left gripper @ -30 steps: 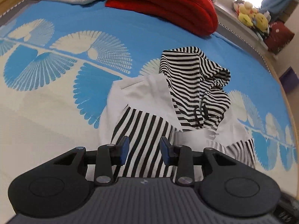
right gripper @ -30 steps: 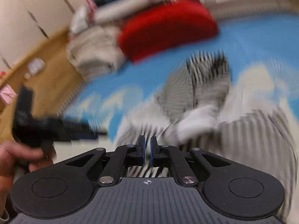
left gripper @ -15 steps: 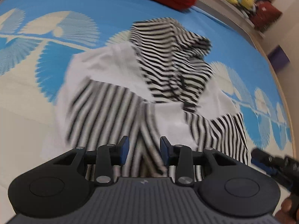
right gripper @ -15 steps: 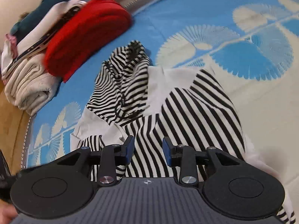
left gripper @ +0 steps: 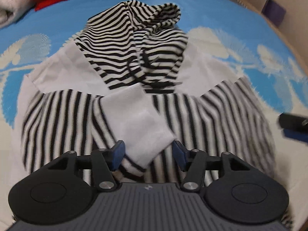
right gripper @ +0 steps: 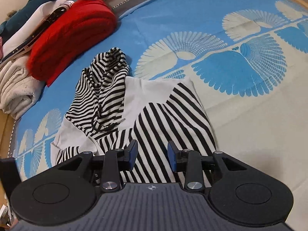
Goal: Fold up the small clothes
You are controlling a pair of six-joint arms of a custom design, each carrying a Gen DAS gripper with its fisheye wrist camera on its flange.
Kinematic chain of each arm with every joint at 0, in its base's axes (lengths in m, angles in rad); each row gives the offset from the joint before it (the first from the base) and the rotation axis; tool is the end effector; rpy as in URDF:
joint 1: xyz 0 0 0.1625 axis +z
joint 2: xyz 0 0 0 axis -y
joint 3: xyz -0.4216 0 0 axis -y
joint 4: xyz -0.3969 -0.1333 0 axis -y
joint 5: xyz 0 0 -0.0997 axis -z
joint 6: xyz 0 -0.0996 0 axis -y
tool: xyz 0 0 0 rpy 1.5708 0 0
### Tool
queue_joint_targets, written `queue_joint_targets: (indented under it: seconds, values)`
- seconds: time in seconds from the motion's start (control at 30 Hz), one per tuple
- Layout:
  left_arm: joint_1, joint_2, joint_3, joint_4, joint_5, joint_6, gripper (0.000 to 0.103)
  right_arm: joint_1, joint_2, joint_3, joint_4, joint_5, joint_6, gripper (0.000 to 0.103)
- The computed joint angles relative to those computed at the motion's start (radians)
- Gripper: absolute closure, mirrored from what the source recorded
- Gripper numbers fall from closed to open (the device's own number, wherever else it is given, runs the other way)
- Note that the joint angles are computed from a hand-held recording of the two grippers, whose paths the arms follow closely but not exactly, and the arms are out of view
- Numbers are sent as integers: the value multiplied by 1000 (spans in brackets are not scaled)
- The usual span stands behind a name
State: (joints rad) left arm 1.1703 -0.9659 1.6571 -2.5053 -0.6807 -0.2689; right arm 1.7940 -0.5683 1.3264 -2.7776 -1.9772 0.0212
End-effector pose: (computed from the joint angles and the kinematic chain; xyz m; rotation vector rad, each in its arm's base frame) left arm -0.0623 -0.6875 0.2195 0.0174 2.3051 -0.6263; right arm 0.2627 -0.7331 0.0773 0.1468 -2.7140 0.6831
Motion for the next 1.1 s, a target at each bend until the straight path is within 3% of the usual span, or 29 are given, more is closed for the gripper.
queue_joint_targets:
  seconds: [0.07,0.27,0.37,0.43,0.5,0.63,0.67,0.73,0.97,1.07,1.1]
  values:
    - [-3,-8,13,-14,36,11,95,-2,1,-6,15,-3,14,67]
    - [-45,-163,95,-19,95,-236,95,-2,7,-15,66,-29,79,67]
    - [-48,-259,140,105,120,-439,95,1,8,-11,79,-21,99,67]
    - [-27,-317,154,190,91,-595,95,5,10,-7,76,-29,105,67]
    - [-8,-347,155,237,81,-675,92,10,12,-1,71,-45,110,66]
    - [55,-356,137,135,-38,-603,82,13,15,8,69,-60,124,65]
    - [74,-354,128,120,-79,-579,75,13,17,8,71,-61,128,65]
    - [102,-340,107,135,-130,-550,72,13,20,7,82,-64,143,64]
    - [157,-299,86,196,-188,-585,72,12,30,-7,105,-59,159,63]
    - [147,-292,84,195,-170,-569,72,11,34,-16,118,-57,175,62]
    - [139,-289,85,190,-156,-557,81,11,35,-19,123,-55,182,62]
